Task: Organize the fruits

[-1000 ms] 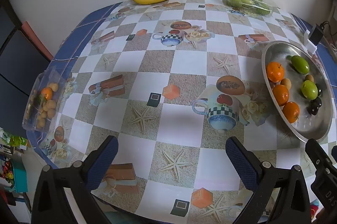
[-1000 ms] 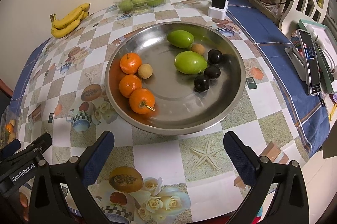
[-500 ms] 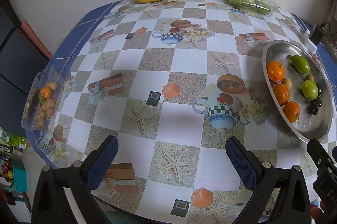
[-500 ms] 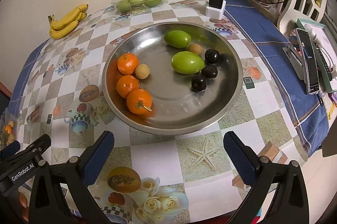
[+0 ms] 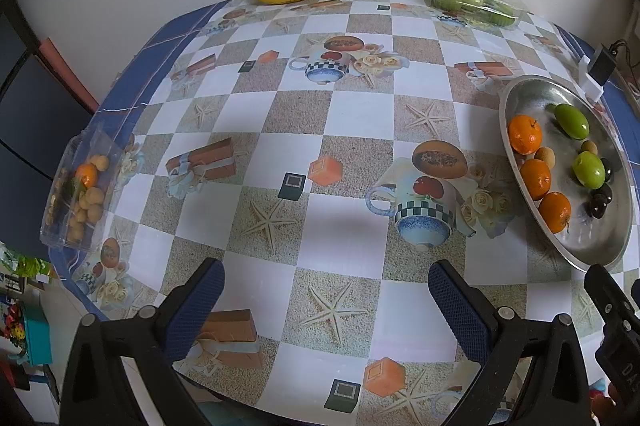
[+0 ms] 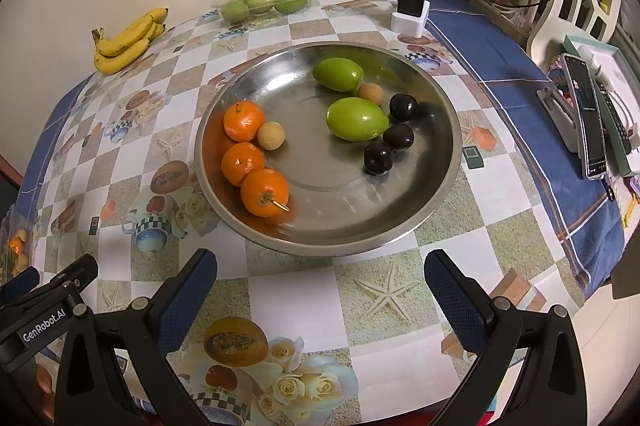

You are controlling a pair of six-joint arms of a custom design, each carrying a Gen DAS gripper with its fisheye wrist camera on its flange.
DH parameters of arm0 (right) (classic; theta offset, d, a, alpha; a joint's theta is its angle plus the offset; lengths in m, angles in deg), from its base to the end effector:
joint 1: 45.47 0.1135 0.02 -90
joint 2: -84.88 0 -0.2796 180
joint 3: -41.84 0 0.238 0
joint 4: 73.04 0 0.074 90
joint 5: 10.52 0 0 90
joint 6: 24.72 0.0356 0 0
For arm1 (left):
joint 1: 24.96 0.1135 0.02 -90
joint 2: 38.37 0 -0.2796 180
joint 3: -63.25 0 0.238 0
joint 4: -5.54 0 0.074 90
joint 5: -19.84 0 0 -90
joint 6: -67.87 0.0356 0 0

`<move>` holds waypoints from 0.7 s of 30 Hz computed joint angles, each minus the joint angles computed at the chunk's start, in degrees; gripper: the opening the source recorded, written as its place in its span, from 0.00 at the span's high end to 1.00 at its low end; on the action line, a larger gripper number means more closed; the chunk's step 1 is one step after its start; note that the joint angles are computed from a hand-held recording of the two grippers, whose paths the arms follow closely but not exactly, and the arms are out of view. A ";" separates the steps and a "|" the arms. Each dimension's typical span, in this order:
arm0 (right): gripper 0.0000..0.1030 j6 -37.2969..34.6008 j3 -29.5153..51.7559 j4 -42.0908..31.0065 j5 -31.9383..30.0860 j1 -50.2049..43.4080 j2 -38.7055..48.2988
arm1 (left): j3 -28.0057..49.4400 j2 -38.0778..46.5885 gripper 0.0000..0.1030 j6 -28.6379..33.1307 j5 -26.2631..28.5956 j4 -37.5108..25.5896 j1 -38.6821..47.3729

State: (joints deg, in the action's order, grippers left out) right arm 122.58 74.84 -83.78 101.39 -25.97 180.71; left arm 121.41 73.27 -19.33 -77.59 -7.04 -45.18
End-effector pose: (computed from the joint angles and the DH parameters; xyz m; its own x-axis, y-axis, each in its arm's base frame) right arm 0.1810 0.0500 0.0773 -0.6653 0.5926 -0.4540 0.6473 0.7609 0.0447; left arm 0.2916 -0.1025 0.0822 -0.8423 0.3619 -0.3995 0.3350 0.9321 0.1379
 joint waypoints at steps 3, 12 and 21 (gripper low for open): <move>0.00 -0.09 0.07 0.08 -0.07 0.01 0.24 | 0.17 -0.01 0.00 -0.21 0.00 -0.11 -0.11; 0.00 -0.07 0.44 -0.18 0.06 0.21 0.51 | 0.16 0.05 0.00 -0.22 0.01 -0.07 -0.13; 0.00 -0.23 0.58 -0.36 -0.08 0.28 0.68 | 0.19 -0.02 0.00 -0.16 0.06 -0.16 -0.09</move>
State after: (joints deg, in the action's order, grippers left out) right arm 122.34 75.42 -84.14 101.31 -25.69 181.38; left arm 121.61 73.25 -19.49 -77.53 -7.20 -45.27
